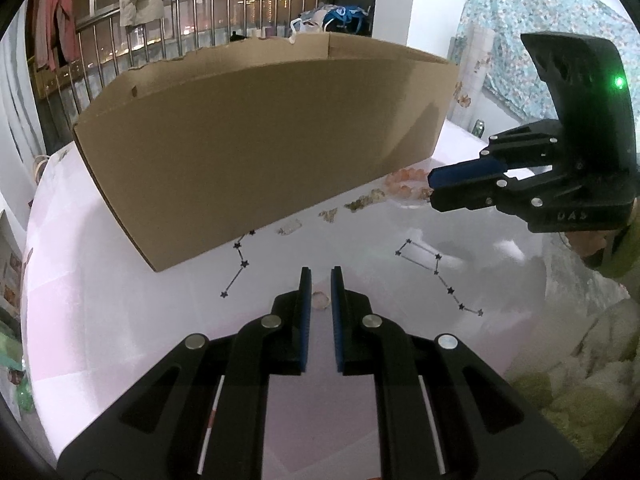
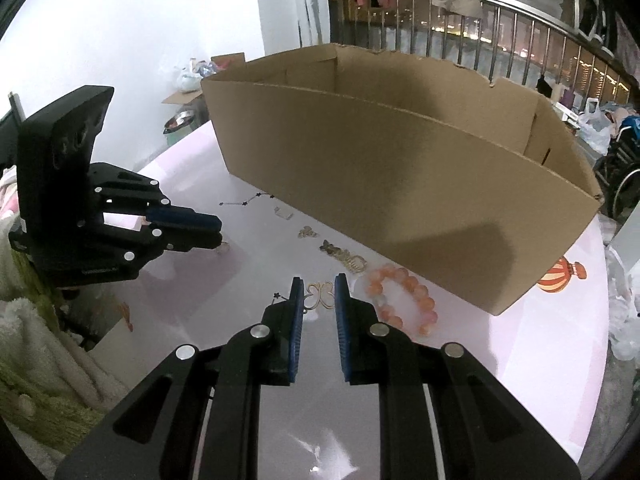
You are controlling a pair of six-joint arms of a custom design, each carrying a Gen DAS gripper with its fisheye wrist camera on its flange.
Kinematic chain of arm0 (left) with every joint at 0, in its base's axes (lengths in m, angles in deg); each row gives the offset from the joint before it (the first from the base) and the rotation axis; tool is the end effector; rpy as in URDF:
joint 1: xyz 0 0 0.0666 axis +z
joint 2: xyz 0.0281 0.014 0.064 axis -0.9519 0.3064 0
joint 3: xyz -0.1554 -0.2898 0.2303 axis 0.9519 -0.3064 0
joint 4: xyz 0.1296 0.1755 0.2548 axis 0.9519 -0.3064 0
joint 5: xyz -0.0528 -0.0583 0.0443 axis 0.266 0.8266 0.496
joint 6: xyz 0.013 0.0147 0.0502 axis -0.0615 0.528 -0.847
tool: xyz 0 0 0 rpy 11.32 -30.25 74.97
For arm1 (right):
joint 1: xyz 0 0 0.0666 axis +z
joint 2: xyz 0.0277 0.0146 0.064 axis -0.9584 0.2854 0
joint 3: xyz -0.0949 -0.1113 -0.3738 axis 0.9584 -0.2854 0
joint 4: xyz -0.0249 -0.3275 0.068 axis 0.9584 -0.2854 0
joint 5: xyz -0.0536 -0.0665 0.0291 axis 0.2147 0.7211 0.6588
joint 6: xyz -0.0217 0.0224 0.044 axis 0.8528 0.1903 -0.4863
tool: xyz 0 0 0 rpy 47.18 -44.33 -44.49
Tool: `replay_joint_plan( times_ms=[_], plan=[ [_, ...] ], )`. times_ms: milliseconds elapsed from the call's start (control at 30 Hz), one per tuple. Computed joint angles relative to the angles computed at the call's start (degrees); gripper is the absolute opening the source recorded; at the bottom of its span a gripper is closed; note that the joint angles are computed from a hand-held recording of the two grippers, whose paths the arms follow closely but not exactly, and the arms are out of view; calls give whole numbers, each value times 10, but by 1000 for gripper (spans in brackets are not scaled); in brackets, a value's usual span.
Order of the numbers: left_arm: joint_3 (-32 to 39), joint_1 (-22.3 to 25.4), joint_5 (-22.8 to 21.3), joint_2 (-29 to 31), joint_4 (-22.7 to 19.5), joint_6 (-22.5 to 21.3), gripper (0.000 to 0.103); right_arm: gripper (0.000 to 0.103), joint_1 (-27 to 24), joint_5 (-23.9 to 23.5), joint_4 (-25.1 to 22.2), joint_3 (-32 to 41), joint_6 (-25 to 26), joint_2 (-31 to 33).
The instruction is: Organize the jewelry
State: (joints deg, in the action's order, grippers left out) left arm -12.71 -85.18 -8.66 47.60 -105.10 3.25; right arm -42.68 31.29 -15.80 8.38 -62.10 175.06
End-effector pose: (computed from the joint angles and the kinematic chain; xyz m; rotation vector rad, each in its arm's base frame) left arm 0.3637 -0.0873 0.3929 0.2877 2.3570 -0.1997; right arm 0.4399 0.2742 0.4381 -1.1046 2.2091 0.5089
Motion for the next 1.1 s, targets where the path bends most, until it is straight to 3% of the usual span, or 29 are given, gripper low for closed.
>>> replay_joint_plan(
  times_ms=[200, 400, 600, 900, 1100],
  plan=[
    [2, -2, 7, -10, 8, -4, 7, 16, -7, -6, 8, -8, -14, -13],
    [24, 12, 54, -11, 7, 9, 7, 16, -9, -6, 19, -10, -25, -23],
    [48, 24, 72, -18, 5, 7, 7, 16, -24, -49, 29, 7, -44, -31],
    [129, 41, 89, -1, -8, -14, 7, 16, -55, -108, 26, 116, -62, 1],
    [204, 59, 107, 49, -29, -8, 7, 16, -67, -128, -15, 222, -54, 64]
  ],
)
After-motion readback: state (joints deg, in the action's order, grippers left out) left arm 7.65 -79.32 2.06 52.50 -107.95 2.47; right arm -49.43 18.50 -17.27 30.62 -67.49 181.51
